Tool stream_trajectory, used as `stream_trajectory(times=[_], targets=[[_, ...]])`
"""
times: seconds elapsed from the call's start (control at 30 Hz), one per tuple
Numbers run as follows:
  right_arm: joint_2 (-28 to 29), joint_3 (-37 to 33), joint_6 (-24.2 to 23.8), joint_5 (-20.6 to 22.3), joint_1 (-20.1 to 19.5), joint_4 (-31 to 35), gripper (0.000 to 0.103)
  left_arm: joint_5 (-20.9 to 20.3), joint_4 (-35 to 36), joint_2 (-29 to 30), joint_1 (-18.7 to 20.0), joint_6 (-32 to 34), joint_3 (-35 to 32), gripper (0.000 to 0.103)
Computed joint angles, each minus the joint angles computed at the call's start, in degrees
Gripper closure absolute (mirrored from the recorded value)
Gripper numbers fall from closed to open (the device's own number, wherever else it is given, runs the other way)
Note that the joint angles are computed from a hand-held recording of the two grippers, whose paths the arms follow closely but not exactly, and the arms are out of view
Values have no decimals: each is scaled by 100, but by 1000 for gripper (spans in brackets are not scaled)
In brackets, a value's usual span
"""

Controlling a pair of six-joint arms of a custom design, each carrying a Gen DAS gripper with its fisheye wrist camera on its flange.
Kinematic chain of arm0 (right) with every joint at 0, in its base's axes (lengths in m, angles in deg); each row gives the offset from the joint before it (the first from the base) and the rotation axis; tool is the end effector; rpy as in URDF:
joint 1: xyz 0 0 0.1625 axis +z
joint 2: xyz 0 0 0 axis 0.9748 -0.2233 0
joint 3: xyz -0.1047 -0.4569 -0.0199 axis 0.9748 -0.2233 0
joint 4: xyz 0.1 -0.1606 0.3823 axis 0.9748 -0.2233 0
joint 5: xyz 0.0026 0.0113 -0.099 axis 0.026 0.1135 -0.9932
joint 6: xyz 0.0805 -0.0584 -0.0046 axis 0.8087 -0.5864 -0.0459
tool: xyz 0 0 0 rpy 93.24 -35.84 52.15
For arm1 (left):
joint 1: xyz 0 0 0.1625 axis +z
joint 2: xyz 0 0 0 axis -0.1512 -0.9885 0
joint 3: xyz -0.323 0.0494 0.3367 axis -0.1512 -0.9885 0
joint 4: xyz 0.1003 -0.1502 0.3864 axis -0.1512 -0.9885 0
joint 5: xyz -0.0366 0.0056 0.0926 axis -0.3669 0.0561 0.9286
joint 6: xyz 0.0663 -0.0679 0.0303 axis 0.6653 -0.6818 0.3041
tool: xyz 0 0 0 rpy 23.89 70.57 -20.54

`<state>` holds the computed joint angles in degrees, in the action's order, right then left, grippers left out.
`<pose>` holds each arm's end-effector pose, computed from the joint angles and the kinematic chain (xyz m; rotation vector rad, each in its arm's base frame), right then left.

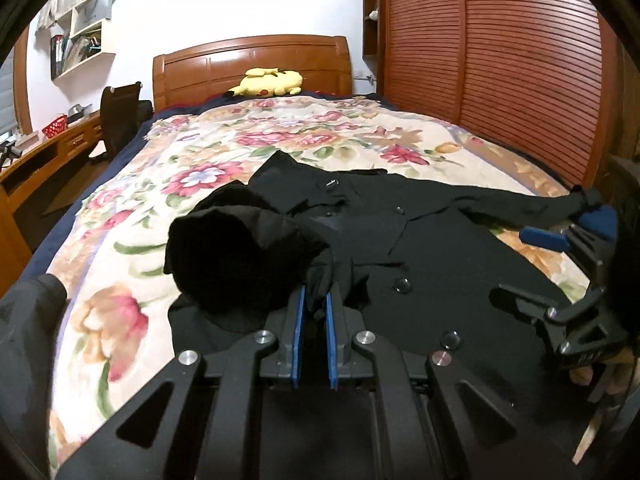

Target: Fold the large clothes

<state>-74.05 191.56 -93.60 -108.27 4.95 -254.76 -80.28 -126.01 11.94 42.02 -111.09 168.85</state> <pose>0.0623 -0.5795 0.3016 1.2852 -2.3314 0.8636 -0.3893 -0.5233 0.0181 0.4239 2.1540 -1.1090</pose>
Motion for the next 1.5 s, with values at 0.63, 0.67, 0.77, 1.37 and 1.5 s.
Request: stream_trajectory(times=[0.63,0.67,0.77,1.37,1.5], targets=[[155,110,-260,-413,68,-280,0,231,-1083,-254,-569,-715,1331,55],[146,124,-254,-411,87,-241,0,290,-1078,-283,-580,-763,1393,54],[134,152,-265,-376,146,-112,0,363,-1069,-395,-565,-940,1585,50],[546,539,-819,-617,923,332,14,909,474,-1226,-613,-2969,2490,50],[813,517,-997,-925,1101,470,15,990,811,-1362,-621,-3319,2588,50]])
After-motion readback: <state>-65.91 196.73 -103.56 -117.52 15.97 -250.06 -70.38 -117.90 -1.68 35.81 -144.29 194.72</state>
